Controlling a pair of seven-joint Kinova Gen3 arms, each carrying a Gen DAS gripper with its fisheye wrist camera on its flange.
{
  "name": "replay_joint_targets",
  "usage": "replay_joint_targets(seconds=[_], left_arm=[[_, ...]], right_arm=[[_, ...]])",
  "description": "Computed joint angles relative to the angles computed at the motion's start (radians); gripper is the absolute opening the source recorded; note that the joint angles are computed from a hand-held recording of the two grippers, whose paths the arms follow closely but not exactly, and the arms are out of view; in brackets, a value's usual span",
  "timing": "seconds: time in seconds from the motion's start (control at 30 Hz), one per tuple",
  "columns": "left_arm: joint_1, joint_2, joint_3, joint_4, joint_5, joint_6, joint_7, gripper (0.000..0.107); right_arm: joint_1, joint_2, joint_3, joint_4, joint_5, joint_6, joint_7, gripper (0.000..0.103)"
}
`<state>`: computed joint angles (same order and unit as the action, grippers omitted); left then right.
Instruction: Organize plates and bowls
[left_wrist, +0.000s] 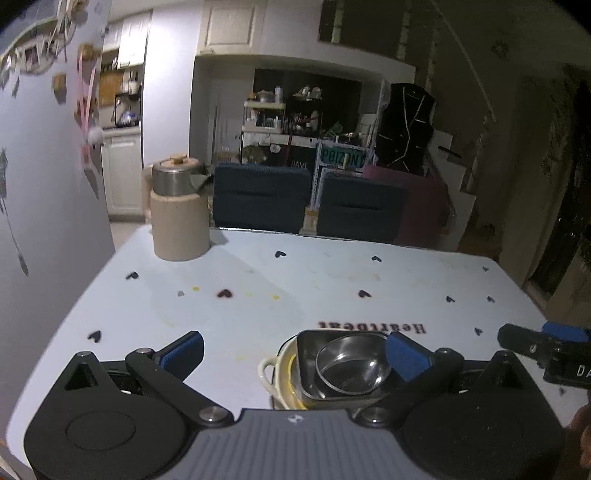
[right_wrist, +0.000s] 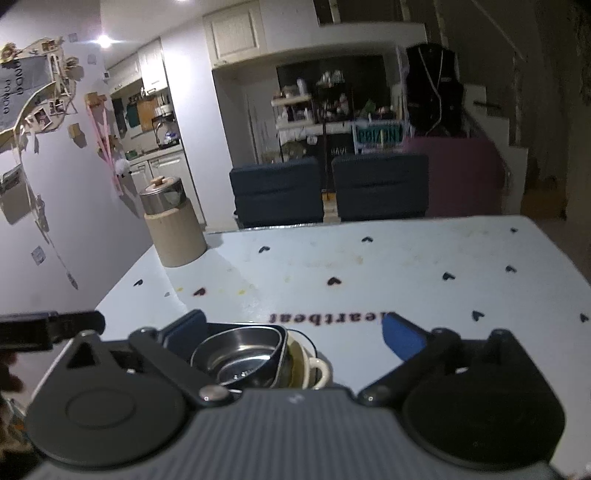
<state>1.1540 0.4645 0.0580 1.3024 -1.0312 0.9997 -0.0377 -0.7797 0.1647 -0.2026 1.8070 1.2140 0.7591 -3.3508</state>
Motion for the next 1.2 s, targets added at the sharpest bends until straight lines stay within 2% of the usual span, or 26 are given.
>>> replay_joint_targets(seconds=[0.3, 0.53, 0.77, 1.03, 1.2], left_arm=[[0.06, 0.017, 0.006, 0.036, -0.043, 0.061, 0.022, 0.103], [0.087, 0.018, 0.02, 0.062, -0.077, 0.097, 0.056, 0.103], [0.119, 0.032, 0.029, 0.076, -0.103, 0.157, 0.067, 0.103], [0.133, 0.03, 0.046, 0.108, -0.13, 0.193, 0.109, 0.103], [0.128, 0.03, 0.054, 0.117, -0.137, 0.197, 0.122, 0.103]], right_arm=[[-0.06, -0.007, -0.043, 0.09, 0.109, 0.122, -0.149, 0.103], [-0.115, 0.009, -0.077, 0.13, 0.152, 0.241, -0.217, 0.103], [-0.158, 0.023, -0.1, 0.161, 0.154, 0.292, -0.259, 0.103], [-0.189, 0.027, -0.112, 0.198, 0.166, 0.328, -0.322, 0.103], [-0.187, 0.028, -0.111, 0.2, 0.173, 0.331, -0.32, 0.103]])
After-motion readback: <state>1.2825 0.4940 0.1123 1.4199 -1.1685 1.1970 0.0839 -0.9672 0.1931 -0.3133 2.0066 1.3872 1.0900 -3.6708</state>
